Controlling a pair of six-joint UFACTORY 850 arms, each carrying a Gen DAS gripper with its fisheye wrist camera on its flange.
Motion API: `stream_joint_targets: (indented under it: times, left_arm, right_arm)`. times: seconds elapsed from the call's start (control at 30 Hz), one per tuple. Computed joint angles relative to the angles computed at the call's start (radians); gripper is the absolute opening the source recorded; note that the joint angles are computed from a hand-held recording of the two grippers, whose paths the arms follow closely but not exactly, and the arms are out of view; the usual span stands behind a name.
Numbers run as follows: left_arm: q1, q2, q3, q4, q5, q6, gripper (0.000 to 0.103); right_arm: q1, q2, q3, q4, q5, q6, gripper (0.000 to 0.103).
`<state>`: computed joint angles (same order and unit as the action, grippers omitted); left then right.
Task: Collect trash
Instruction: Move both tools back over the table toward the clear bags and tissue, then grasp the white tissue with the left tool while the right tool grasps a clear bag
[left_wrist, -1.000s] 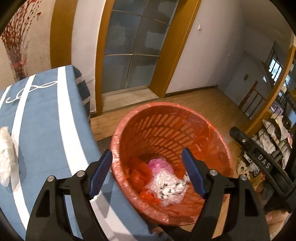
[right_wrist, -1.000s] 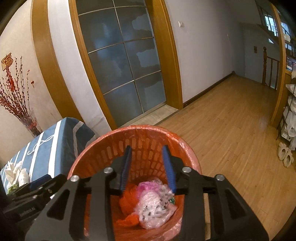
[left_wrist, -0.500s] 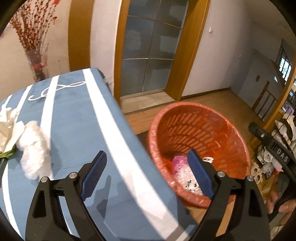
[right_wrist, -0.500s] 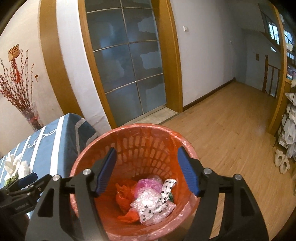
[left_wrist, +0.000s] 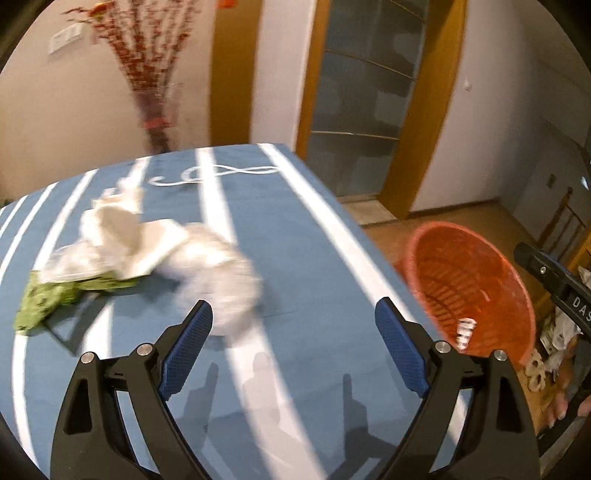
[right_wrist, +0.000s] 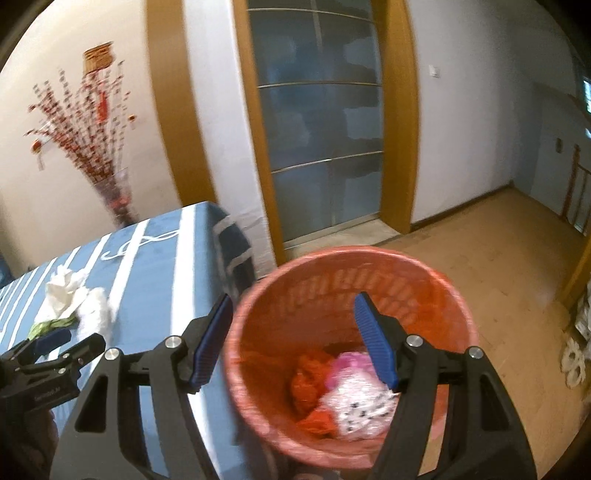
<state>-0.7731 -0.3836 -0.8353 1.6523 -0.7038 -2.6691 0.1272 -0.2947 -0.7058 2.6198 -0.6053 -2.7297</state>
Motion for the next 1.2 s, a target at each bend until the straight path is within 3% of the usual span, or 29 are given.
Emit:
stream_joint_targets:
  times: [0.3,0.6,0.97,1.07,1.13,1.2]
  left_arm:
    - [0.003,0.139,0.192,-0.097,-0.108,-0.044,0.089]
    - [0.021,0.265,0.348,-0.182,-0.189,-0.103,0.091]
    - [0.055,0.337,0.451,-0.151,-0.182,-0.197,0.092]
    - [0.054,0.345,0.464,-0.145,-0.179,-0.217,0.092]
    - [0.057,0.348,0.468,-0.138,-0.178,-0.224,0.092]
    - [0.067,0.344,0.467,-0.117,-0.171,-0.235,0.092]
  right_arm:
    - [0.167,0.013,-0.015,-0.011,0.046,-0.02,0.071]
    - [0.331,-0.068,-0.126,-0.133,0.123,0.096,0.071]
    - [0.452,-0.224,-0.291,-0.195,0.274,0.128,0.066]
    - [0.462,-0.253,-0.322,-0.258,0.301,0.184,0.059]
    - [0.466,-0.262,-0.329,-0.287,0.309,0.2,0.043]
    - [0.468,-0.263,-0.327,-0.289,0.313,0.195,0.038]
